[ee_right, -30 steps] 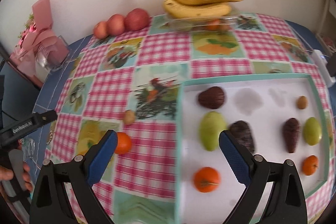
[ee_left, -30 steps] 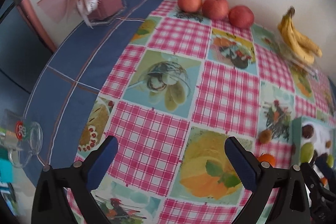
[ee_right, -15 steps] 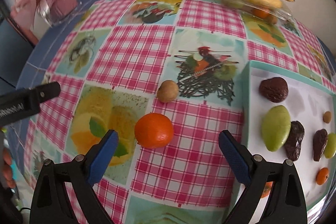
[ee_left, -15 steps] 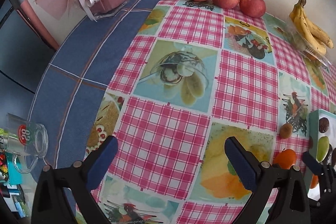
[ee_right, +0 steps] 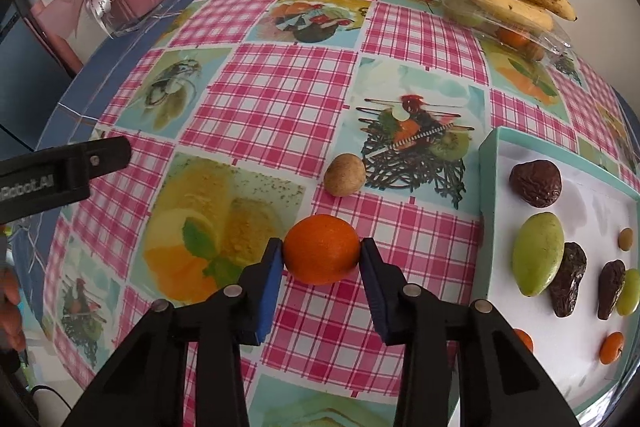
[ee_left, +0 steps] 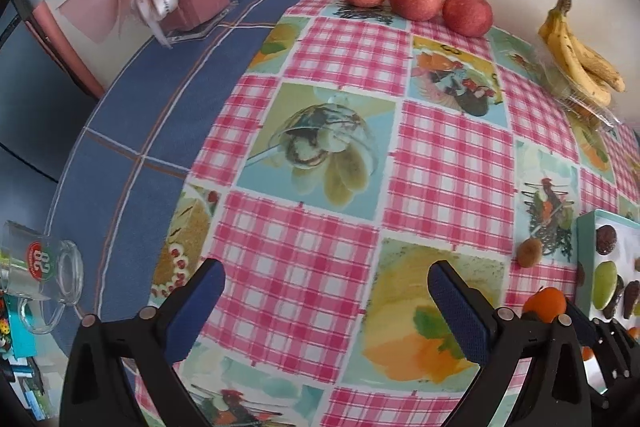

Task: Organize fruits
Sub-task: 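Grasp an orange with the right gripper while the left gripper grasps a small brown round fruit, then lower the orange into the tray and open the right gripper while the left gripper releases the brown fruit there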

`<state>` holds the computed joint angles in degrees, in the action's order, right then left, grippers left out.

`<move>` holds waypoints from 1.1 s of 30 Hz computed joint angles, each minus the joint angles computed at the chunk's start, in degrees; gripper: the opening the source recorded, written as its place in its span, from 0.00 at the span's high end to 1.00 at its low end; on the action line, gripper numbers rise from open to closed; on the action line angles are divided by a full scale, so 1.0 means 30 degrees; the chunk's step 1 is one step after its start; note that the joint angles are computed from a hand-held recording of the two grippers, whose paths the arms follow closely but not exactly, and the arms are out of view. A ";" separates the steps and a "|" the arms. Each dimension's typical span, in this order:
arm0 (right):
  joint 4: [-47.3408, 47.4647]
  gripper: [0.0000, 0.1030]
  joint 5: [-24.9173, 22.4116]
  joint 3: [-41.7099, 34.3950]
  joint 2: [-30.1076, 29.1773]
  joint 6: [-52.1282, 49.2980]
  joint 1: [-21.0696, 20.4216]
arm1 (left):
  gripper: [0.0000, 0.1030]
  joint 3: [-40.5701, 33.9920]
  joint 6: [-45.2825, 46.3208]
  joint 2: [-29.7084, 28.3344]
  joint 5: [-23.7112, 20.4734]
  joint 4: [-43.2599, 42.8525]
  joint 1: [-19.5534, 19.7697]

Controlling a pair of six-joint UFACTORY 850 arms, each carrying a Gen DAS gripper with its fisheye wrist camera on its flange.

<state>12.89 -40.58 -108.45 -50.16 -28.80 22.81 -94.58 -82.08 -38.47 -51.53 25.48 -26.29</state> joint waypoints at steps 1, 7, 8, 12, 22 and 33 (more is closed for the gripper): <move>0.0260 0.61 0.0049 0.0109 0.0107 -0.0165 -0.0054 | 0.00 -0.0086 0.0052 -0.0047 0.0246 0.0054 -0.0025; 0.0479 0.61 0.0785 0.0326 0.0785 0.0087 -0.0712 | 0.01 -0.1326 0.0242 -0.0897 0.1422 -0.0136 -0.0143; 0.0436 0.61 0.0941 0.0340 0.0919 0.0279 -0.0918 | 0.02 -0.1712 0.0319 -0.1195 0.1513 -0.0213 -0.0159; 0.0613 0.61 0.1216 -0.0098 0.1090 0.1129 -0.1822 | 0.11 -0.2842 0.1417 -0.2098 0.2385 -0.0903 -0.0168; 0.0941 0.61 0.1120 -0.1202 0.0961 0.3409 -0.3787 | 0.51 -0.5654 0.4484 -0.4106 0.4433 -0.2961 -0.0326; 0.2326 0.61 0.0670 -0.1377 0.0844 0.2621 -0.4269 | 0.67 -0.7782 0.5927 -0.5703 0.3466 -0.4272 -0.0375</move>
<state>19.87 -38.57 -112.58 -47.63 -20.94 10.00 -117.93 -64.29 -55.58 -41.14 12.67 -27.41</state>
